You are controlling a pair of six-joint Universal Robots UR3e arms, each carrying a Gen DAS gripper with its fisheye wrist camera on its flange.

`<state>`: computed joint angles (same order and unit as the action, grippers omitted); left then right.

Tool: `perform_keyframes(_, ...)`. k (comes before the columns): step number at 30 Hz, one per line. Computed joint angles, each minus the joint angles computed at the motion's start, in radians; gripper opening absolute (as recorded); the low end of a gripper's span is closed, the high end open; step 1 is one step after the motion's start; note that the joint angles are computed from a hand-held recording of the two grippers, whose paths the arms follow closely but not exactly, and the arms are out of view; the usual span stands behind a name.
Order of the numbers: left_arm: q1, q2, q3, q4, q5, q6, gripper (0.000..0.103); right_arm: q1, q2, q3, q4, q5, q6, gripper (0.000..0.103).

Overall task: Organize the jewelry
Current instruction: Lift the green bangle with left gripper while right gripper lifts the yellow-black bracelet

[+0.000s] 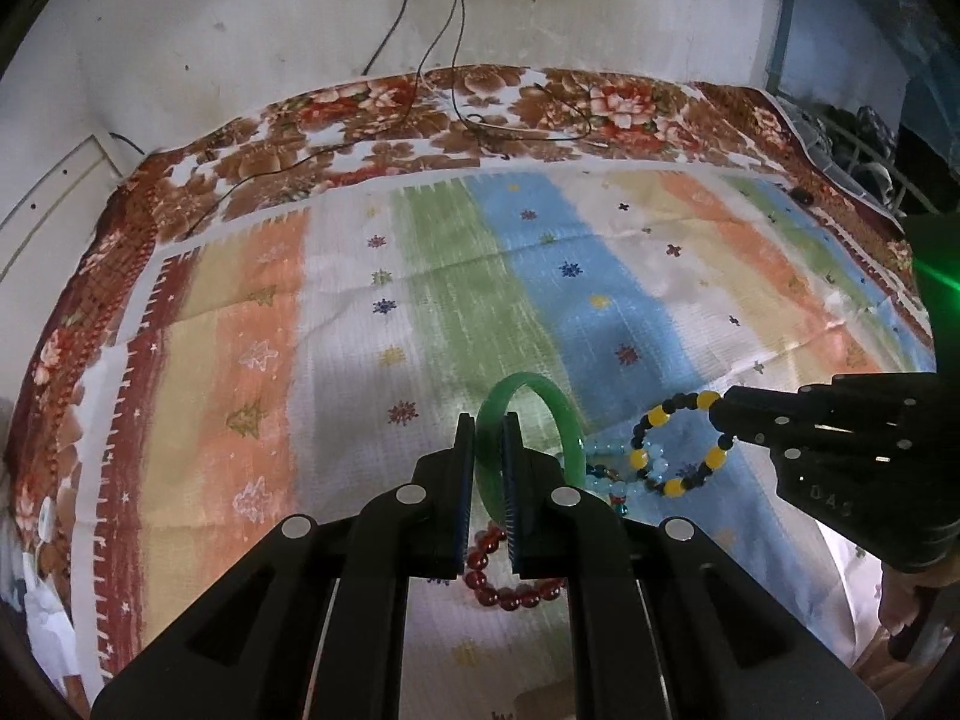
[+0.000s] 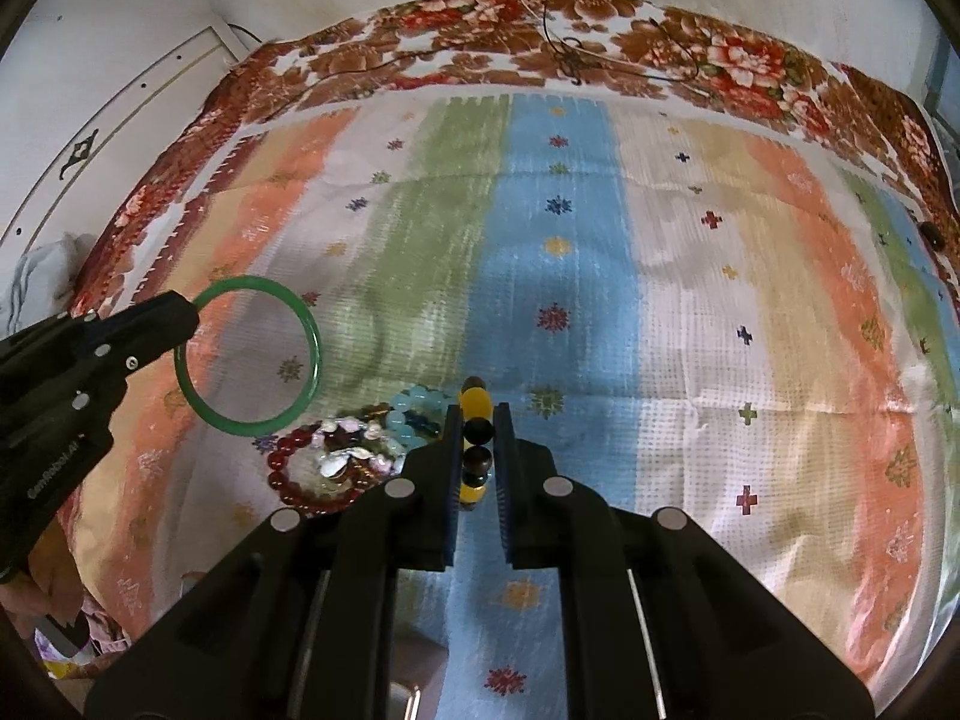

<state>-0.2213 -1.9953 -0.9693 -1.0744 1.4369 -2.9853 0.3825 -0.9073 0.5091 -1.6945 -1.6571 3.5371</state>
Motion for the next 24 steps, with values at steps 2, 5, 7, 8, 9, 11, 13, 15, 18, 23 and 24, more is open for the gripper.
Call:
perform_keyframes(2,0.001,0.015,-0.021,0.002,0.004,-0.002,0.008,0.008,0.004,-0.018,0.009,-0.004,-0.001,0.011)
perform_keyframes(5,0.003,0.033,-0.048,0.003,0.005,0.000,0.008,0.019,0.014,-0.048,0.025,-0.006,-0.002,0.011)
perform_keyframes(7,0.009,0.047,-0.064,0.006,0.000,-0.002,0.008,0.029,0.022,-0.072,0.039,-0.009,-0.004,0.011)
perform_keyframes(8,0.011,0.051,-0.067,0.006,-0.004,-0.004,0.008,0.033,0.021,-0.072,0.039,-0.010,-0.005,0.011)
perform_keyframes(9,0.014,0.058,-0.074,0.008,-0.008,-0.006,0.008,0.037,0.023,-0.081,0.043,-0.011,-0.006,0.011)
perform_keyframes(11,0.019,0.070,-0.087,0.009,-0.014,-0.008,0.008,0.046,0.015,-0.079,0.044,-0.013,-0.007,0.011)
perform_keyframes(13,0.022,0.078,-0.094,0.009,-0.014,-0.014,0.005,0.053,-0.005,-0.056,0.037,-0.016,-0.007,0.011)
perform_keyframes(15,0.027,0.094,-0.113,0.017,-0.019,-0.023,0.000,0.056,-0.025,-0.028,0.028,-0.016,-0.006,0.011)
perform_keyframes(18,0.024,0.115,-0.136,0.016,-0.005,-0.029,0.000,0.062,-0.065,0.029,0.004,-0.021,0.003,0.011)
perform_keyframes(23,0.036,0.112,-0.165,0.012,-0.005,-0.043,0.000,0.055,-0.099,0.081,-0.016,-0.007,0.023,0.011)
perform_keyframes(24,0.041,0.111,-0.168,0.008,-0.010,-0.045,0.000,0.056,-0.099,0.079,-0.015,-0.006,0.023,0.011)
